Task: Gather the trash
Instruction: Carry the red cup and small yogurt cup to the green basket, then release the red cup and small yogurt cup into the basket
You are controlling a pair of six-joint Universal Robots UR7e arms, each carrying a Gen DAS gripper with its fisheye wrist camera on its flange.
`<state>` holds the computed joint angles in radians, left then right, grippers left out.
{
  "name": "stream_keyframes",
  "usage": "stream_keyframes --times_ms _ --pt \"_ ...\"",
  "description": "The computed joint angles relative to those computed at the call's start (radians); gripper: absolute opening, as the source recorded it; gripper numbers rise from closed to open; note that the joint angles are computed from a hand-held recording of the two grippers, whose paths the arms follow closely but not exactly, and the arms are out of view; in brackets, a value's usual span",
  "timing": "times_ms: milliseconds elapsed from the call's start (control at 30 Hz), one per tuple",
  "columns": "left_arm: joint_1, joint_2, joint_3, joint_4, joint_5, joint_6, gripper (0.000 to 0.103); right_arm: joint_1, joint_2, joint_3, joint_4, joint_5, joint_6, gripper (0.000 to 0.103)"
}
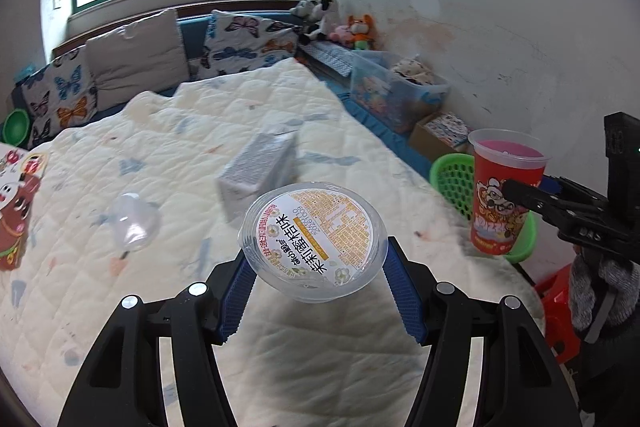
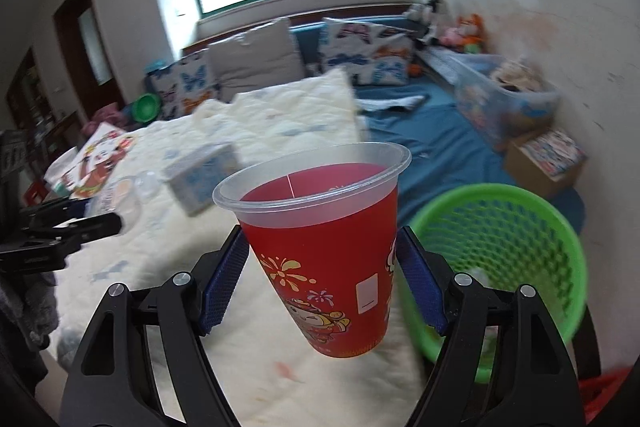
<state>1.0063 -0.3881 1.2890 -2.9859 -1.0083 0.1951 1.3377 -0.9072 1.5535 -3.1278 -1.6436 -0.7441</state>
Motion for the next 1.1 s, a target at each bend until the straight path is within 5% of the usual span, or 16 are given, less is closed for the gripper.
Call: stream_keyframes --times_ms 467,867,1100 --pt "-0.047 0.209 -0.329 0.219 -0.055 0.015 0.061 -0.131 0.001 -0.124 0.043 -0.107 0.126 0.076" --pt "-0.073 0.385 -0.627 0.408 -0.079 0.036 0.061 -0.180 -0.019 -0.129 0.055 -0.071 0.180 0.083" --pt "-0.085 0.545 -0.909 0.583 -0.099 0.037 0.061 -0.195 -0.066 -0.069 0.032 -0.040 0.193 0.084"
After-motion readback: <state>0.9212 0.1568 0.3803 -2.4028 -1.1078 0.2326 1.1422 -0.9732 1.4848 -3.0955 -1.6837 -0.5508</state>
